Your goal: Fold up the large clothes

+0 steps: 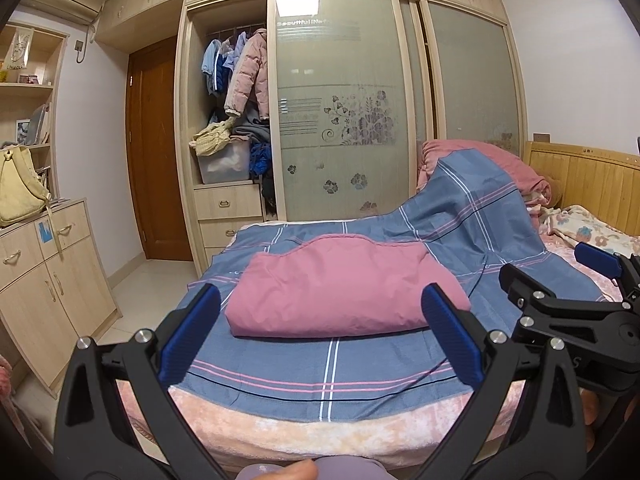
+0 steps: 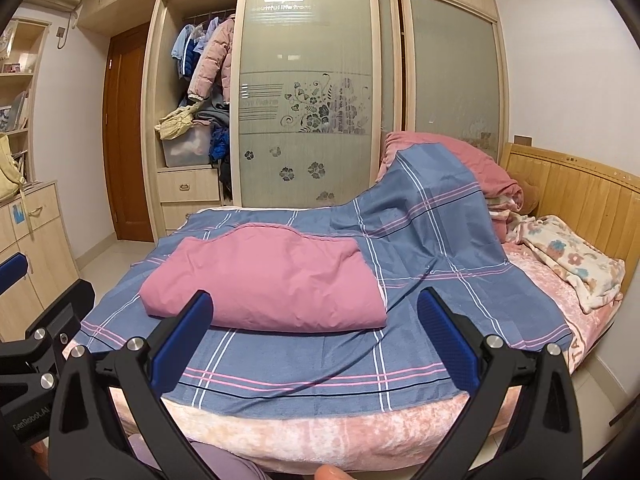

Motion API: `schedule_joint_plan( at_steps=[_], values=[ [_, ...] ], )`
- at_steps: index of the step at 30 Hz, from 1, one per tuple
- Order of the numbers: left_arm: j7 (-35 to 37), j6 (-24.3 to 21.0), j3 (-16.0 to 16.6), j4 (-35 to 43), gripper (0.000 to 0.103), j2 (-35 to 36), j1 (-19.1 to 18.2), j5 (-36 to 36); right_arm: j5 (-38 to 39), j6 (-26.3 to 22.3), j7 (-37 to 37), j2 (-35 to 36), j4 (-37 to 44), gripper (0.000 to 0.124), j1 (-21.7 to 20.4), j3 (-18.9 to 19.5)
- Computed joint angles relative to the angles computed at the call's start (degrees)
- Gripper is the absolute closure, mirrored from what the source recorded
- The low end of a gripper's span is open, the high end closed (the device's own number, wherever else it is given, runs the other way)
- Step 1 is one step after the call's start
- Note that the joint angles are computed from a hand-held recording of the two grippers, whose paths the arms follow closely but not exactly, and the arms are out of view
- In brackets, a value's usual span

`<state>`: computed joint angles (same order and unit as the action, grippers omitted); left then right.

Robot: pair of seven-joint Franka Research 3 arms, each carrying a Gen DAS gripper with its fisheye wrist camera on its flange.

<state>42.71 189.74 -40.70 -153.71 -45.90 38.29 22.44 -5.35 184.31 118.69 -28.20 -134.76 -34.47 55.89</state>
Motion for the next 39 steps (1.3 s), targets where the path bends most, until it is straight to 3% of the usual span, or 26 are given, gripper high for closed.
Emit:
schedule_joint_plan(
  at_steps=[39],
  values=[
    [1.1,0.1,-0.1,0.2,0.002,1.8,0.0,-0.1,-1.6,-1.1,2.2,-1.5,-0.6,0.022,-1.1,1.0]
  ],
)
